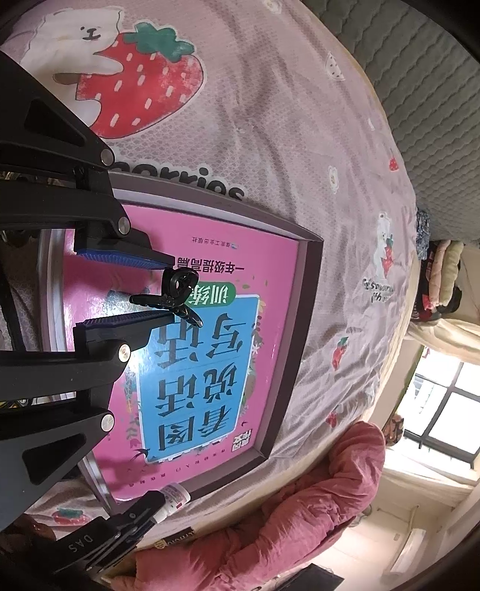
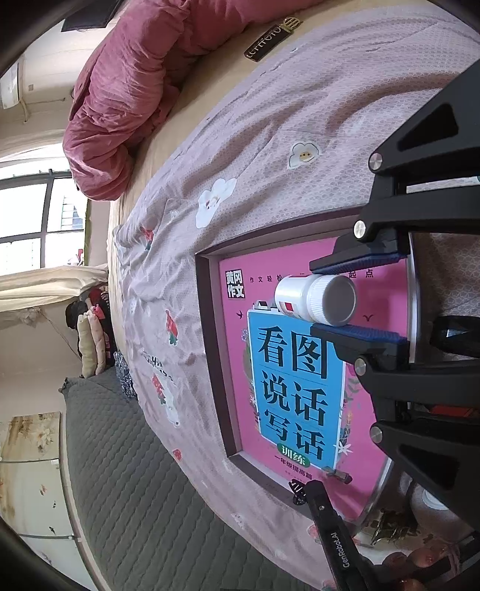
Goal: Organize rigid objects
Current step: 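Carry the hair clip and pill bottle over the pink workbook in the tray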
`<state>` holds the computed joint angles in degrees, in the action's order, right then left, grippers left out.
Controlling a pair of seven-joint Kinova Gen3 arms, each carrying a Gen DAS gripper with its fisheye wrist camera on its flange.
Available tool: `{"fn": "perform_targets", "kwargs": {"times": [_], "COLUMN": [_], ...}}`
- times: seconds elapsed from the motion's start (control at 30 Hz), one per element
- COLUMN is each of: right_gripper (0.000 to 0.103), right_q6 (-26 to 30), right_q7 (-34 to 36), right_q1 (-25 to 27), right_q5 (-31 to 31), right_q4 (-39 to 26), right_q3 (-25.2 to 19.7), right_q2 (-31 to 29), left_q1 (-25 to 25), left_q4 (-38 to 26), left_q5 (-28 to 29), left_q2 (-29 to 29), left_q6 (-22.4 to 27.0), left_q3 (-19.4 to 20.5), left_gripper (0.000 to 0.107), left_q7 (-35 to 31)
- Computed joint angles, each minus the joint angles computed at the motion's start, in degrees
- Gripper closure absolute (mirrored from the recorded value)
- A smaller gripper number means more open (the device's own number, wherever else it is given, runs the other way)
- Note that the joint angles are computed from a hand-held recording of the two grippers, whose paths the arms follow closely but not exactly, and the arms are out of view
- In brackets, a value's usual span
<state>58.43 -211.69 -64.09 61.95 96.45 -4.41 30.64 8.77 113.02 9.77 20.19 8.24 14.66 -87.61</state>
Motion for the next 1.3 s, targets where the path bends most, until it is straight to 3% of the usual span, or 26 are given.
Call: {"fn": "perform_targets", "kwargs": {"times": [0.13,0.3,0.47,0.63,0.87,1.03,1.3], "right_gripper": [0.076,0.076,0.076,0.076,0.076,0.076,0.076], "right_q6": [0.2,0.7,0.6,0.4,-1.4,0.9,2.9], "right_q7": [0.8,2.3,3.2,5.5,9.0,13.6,17.5], "right_q1": [0.3,0.8,1.0,1.5,2.2,1.8,1.4], "right_q5": [-0.5,-1.9,-2.8,-4.9,-8.2,-11.4,-15.3], "right_q4": [-0.5,-1.1,-1.2,-2.0,-3.0,-5.7,-7.3], "right_q3": [-0.1,0.2,0.2,0.1,0.2,0.6,0.9], "right_q2": [0.3,0.5,0.3,0.7,0.9,1.7,1.5], "left_q1": [1.1,-2.6,-1.1,-2.1,0.1,3.3,4.1], "left_q4": [0.4,0.7,0.8,0.7,0.8,1.1,1.1], "left_q5": [-0.6,-0.1,-0.8,-1.1,-1.8,-2.8,-3.4], "left_q2": [0.0,0.9,1.0,1.7,1.4,0.7,0.3], "left_q6": [-0.9,-2.0,-2.6,-2.6,-1.7,-1.1,-0.2], "left_q3": [-1.1,2.5,1.1,3.2,1.1,-2.1,-3.1], "left_gripper": [0.085,0.085,0.085,0.085,0.085,0.085,0.085], "left_q7": [0.4,-0.2,0.5,0.0,0.5,1.4,1.8]}}
